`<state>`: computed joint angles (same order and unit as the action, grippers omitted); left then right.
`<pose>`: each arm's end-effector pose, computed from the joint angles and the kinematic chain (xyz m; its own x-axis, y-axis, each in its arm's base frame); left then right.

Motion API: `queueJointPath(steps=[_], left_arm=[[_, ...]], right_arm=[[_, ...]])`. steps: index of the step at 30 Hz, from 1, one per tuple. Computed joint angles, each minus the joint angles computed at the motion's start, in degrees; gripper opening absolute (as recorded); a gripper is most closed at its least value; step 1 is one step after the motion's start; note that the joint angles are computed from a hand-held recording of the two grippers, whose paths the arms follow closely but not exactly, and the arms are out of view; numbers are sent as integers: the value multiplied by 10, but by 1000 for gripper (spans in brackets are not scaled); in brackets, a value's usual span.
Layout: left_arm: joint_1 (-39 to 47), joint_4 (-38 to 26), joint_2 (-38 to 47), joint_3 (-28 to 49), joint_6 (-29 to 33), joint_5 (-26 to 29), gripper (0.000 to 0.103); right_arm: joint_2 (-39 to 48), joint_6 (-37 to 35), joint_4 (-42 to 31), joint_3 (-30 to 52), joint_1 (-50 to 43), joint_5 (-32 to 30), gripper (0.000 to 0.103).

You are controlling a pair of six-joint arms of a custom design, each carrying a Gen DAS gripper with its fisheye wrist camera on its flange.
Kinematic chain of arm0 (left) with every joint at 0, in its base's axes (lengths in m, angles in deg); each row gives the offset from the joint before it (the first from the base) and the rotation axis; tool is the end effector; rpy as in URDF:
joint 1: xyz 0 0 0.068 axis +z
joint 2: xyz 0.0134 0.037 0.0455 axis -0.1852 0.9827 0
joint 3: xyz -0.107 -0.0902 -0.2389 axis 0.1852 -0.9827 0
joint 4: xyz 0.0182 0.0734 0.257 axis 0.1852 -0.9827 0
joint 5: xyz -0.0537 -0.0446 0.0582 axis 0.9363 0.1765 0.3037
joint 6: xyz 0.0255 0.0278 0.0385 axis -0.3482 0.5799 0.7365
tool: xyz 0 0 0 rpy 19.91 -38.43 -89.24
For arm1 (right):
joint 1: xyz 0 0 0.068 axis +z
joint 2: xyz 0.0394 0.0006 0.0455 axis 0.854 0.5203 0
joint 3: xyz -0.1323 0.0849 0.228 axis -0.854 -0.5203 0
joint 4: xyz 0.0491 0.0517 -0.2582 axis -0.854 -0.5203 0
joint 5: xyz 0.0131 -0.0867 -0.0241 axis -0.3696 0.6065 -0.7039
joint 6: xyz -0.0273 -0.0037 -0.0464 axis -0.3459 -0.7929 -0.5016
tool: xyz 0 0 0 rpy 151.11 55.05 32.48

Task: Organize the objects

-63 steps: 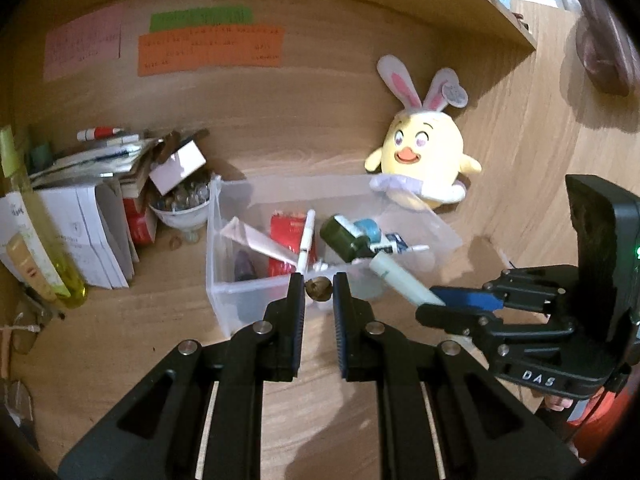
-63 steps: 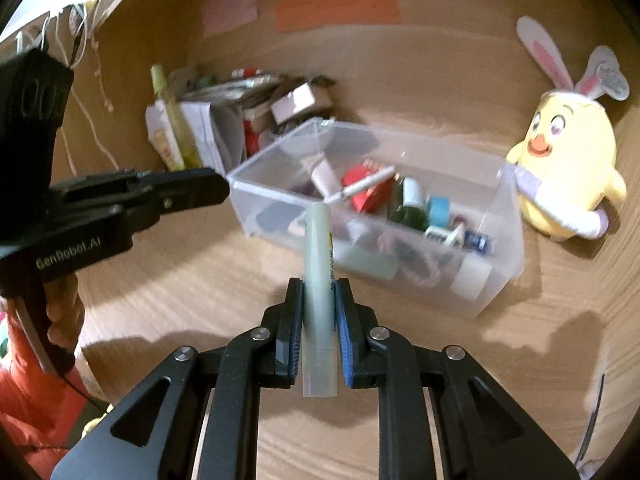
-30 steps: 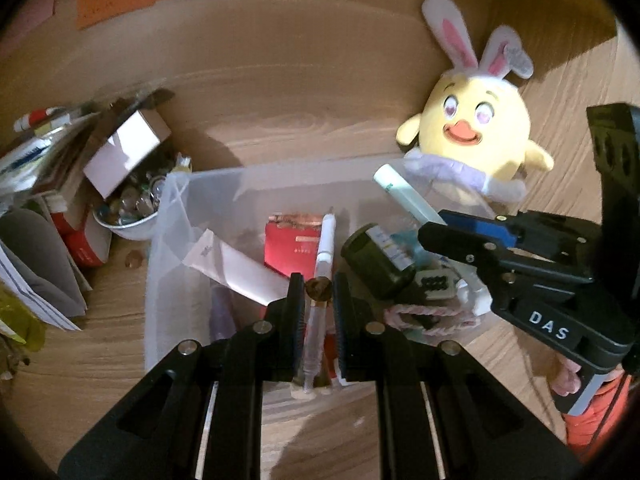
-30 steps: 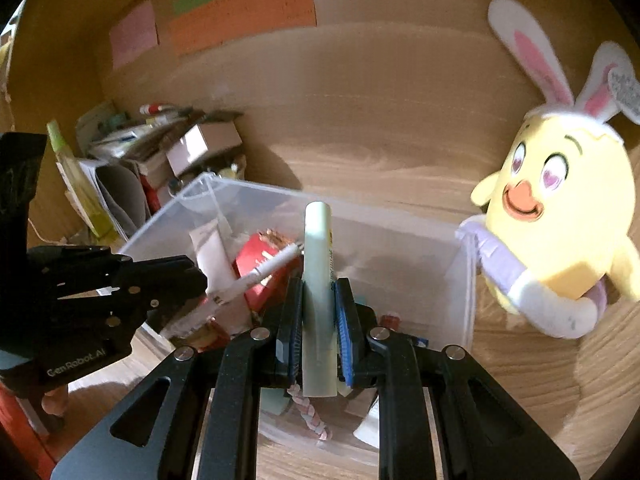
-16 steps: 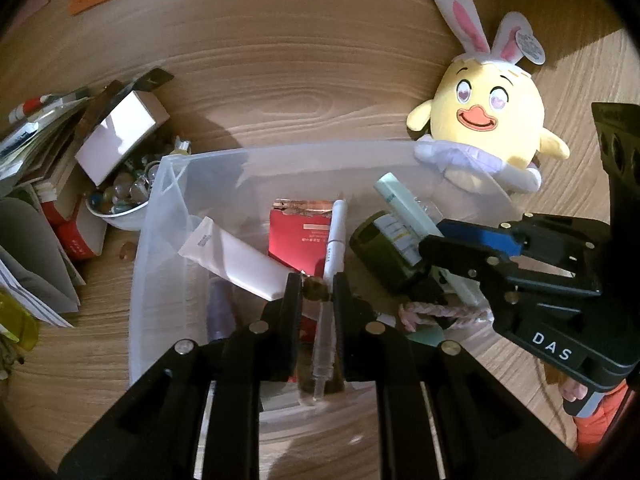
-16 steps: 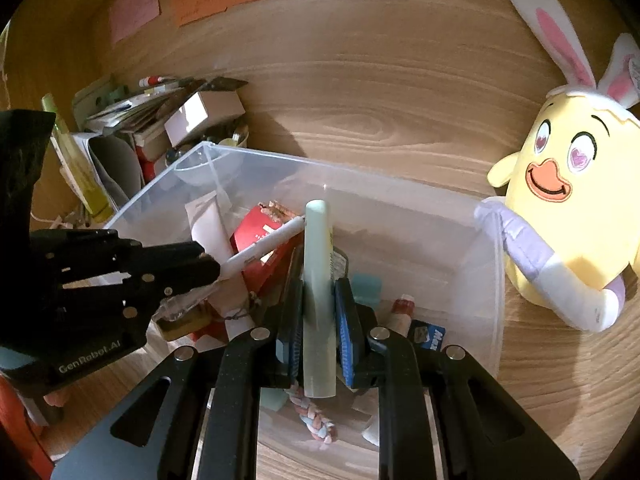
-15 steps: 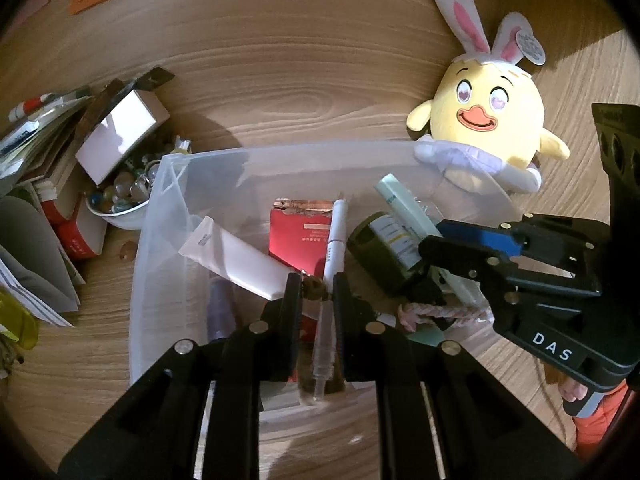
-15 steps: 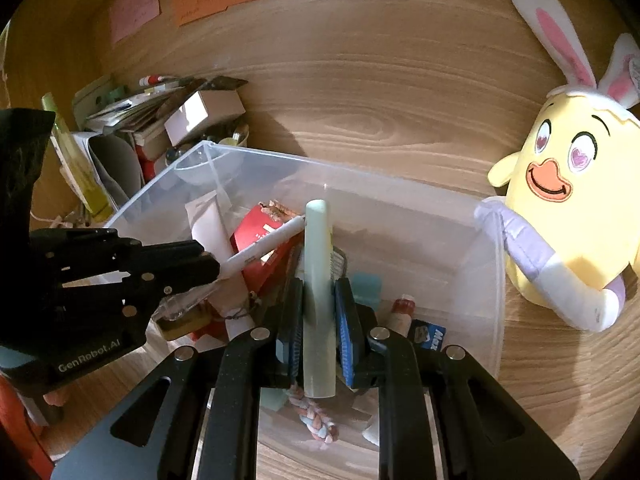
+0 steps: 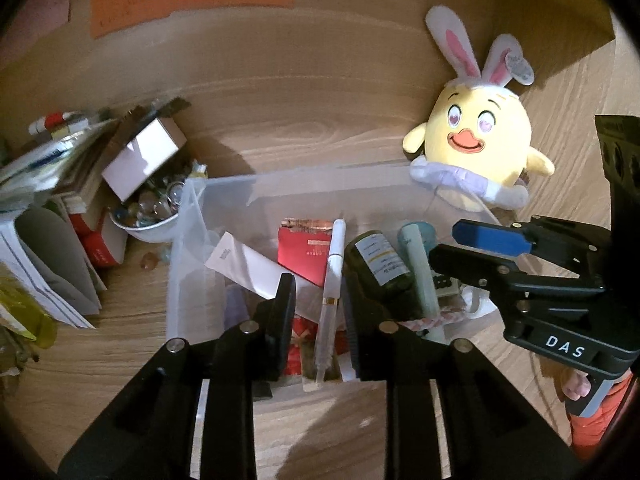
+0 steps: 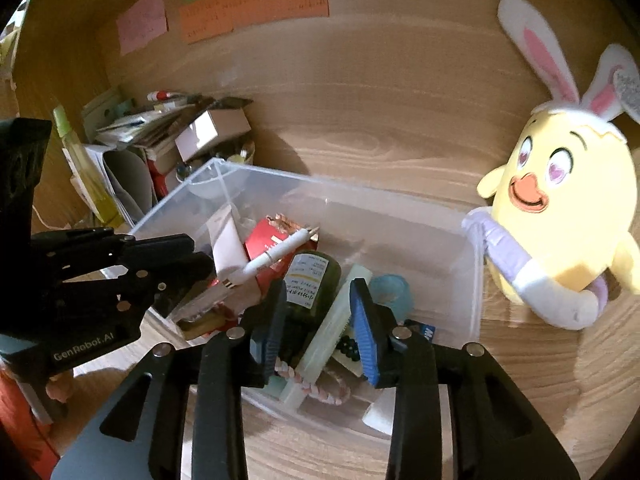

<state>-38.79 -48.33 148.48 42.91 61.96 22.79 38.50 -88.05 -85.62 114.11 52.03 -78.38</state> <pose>0.2807 -0.1386 0.2035 -0.6946 -0.0810 -0.7148 -0.0125 0.9949 -0.1005 0.3558 -0.0215 0.2124 -0.5585 -0.4039 -0.7246 -0.6329 0.7721 0.0575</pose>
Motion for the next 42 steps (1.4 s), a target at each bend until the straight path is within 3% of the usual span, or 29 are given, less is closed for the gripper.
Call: queueJointPath(steps=[3, 14, 19, 25, 42], left_arm=[[-10, -3, -19, -9, -1, -13, 33], [-64, -2, -96, -62, -35, -93, 74], [-86, 2, -119, -83, -55, -143, 88], [-108, 0, -146, -109, -75, -180, 93], [-176, -28, -186, -147, -131, -227, 95]], right_arm=[[-21, -2, 2, -14, -10, -8, 34], [-107, 4, 44, -92, -50, -31, 72], [-143, -2, 65, -130, -66, -42, 83], [-164, -12, 69, -161, -80, -52, 84], [-203, -18, 46, -200, -123, -94, 86]])
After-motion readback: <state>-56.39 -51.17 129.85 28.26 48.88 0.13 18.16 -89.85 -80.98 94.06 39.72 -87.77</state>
